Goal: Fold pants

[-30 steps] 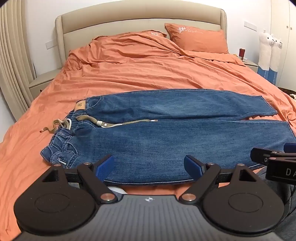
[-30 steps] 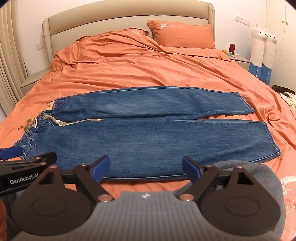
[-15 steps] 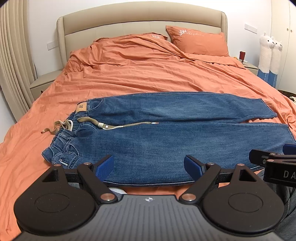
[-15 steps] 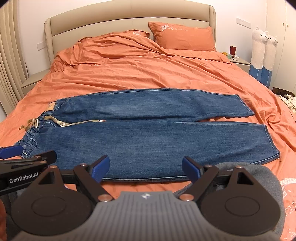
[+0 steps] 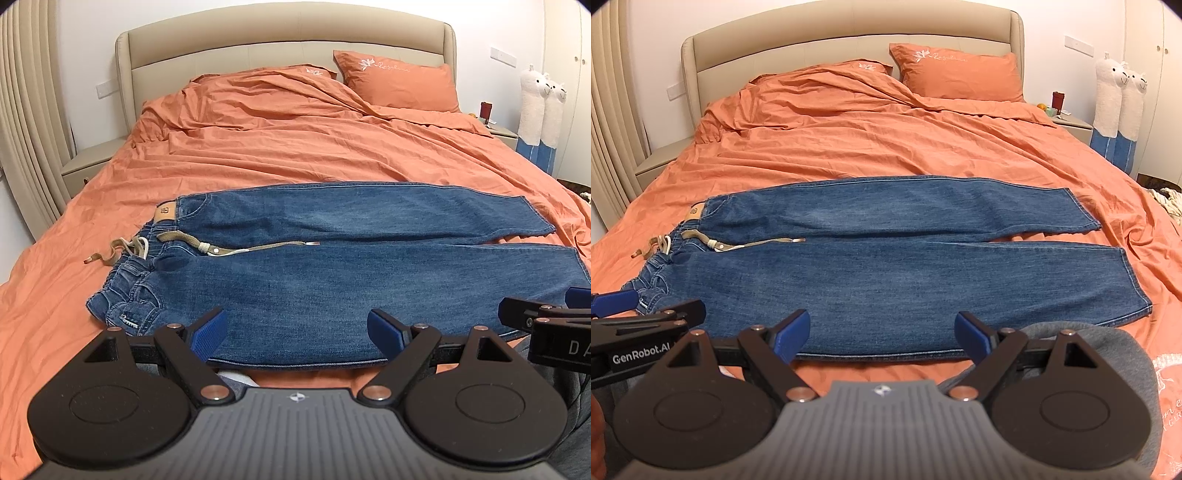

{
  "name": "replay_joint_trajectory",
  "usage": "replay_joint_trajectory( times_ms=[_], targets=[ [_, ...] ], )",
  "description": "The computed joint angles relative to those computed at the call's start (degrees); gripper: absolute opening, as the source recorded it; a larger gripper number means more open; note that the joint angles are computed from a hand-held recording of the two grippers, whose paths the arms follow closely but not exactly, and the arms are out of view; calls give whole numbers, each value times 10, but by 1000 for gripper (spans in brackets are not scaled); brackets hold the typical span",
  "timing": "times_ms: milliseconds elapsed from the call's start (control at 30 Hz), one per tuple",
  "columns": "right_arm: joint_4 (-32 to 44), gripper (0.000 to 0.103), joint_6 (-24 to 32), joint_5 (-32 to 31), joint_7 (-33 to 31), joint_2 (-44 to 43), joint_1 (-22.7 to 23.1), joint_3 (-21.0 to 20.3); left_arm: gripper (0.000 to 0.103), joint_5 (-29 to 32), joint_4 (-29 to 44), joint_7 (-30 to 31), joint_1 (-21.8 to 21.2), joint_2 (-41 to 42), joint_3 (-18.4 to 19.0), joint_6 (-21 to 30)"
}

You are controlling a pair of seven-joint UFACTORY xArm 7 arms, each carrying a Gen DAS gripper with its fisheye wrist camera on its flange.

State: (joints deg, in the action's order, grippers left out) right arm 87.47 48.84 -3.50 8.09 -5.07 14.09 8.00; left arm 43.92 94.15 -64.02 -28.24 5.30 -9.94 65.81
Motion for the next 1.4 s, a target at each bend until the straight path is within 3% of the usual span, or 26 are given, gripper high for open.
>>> replay_joint_trajectory(
  times_ms=[1400],
  targets=[
    [-8, 82, -5, 10, -1, -6, -2, -2, 100, 2, 5, 0, -4, 2, 0, 5]
  ],
)
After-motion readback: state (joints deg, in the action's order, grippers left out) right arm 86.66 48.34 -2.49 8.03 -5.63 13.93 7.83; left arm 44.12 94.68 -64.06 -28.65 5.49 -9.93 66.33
